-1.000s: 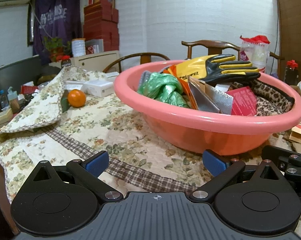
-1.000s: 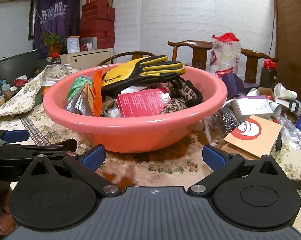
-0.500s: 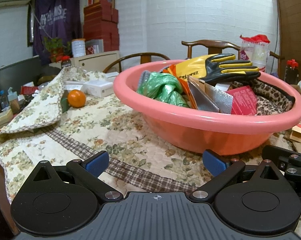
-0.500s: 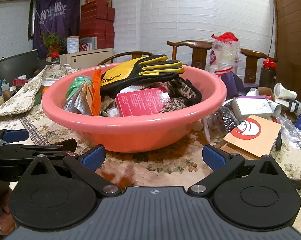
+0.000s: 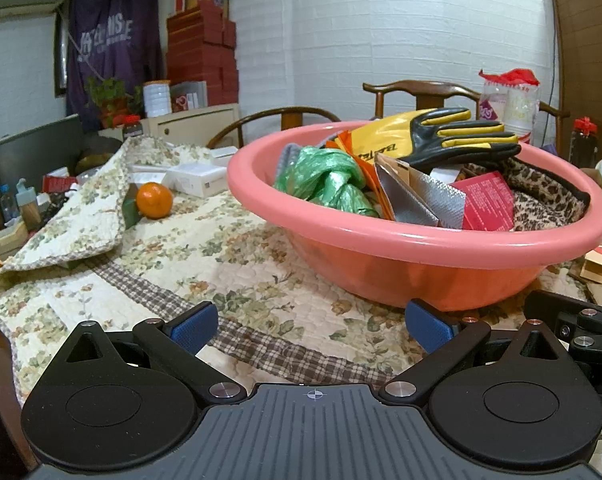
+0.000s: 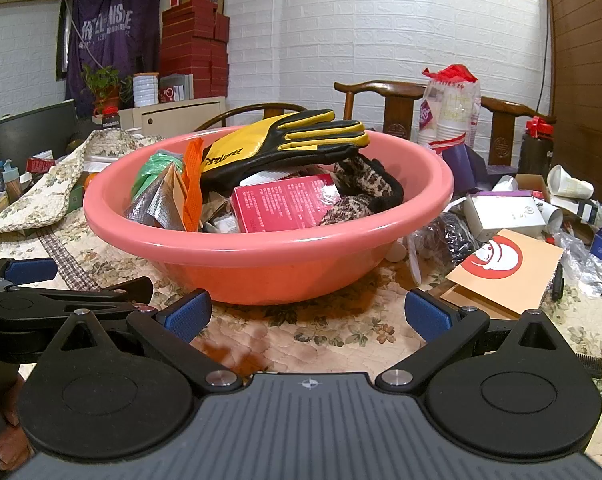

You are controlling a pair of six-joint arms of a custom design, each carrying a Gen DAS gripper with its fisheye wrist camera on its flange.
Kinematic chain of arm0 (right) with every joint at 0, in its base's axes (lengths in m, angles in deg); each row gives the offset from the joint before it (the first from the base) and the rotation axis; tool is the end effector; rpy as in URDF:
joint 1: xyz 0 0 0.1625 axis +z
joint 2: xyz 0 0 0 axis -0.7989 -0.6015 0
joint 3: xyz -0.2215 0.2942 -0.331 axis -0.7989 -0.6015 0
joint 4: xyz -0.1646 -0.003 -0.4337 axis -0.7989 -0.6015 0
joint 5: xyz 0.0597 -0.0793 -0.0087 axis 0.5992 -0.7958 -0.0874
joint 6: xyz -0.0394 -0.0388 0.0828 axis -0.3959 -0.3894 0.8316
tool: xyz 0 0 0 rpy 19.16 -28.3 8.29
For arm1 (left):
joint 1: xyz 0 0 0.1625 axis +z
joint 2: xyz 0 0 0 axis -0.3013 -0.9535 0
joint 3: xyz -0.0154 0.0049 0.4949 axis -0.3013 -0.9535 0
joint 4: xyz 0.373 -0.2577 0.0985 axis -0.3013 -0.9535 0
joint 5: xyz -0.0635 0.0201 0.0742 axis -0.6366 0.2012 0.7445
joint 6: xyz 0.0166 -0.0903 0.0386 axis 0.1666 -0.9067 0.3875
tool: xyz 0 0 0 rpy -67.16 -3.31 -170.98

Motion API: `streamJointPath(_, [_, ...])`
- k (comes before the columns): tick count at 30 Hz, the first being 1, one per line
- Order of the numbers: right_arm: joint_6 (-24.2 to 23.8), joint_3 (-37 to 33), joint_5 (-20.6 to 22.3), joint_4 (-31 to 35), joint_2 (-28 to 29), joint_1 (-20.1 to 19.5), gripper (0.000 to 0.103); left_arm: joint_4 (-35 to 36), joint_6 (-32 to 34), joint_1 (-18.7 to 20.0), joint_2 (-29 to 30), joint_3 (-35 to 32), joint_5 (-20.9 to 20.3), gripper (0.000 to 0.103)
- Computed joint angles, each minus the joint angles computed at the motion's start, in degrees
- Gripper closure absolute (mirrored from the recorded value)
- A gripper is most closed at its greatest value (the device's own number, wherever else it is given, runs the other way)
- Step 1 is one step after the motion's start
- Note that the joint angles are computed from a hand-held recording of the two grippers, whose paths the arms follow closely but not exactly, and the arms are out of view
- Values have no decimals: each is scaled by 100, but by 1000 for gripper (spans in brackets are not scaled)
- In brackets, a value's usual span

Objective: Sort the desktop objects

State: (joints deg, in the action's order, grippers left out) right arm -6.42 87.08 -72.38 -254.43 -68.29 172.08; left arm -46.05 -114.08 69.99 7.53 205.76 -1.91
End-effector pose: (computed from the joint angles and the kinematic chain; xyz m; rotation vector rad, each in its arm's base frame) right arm 0.3104 -0.4131 -0.0106 0.6564 -2.1213 1.2742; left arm -0.0653 -0.4399 0.2170 0.5092 1.9879 -1.2482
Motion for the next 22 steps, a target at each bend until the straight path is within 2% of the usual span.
streamJointPath(14, [7, 14, 40, -6, -2, -9, 0, -308, 359, -21, -24, 77, -74, 0])
streamJointPath(22, [18, 13, 42, -4, 9, -5, 1, -262, 299, -4, -35, 76, -34, 0])
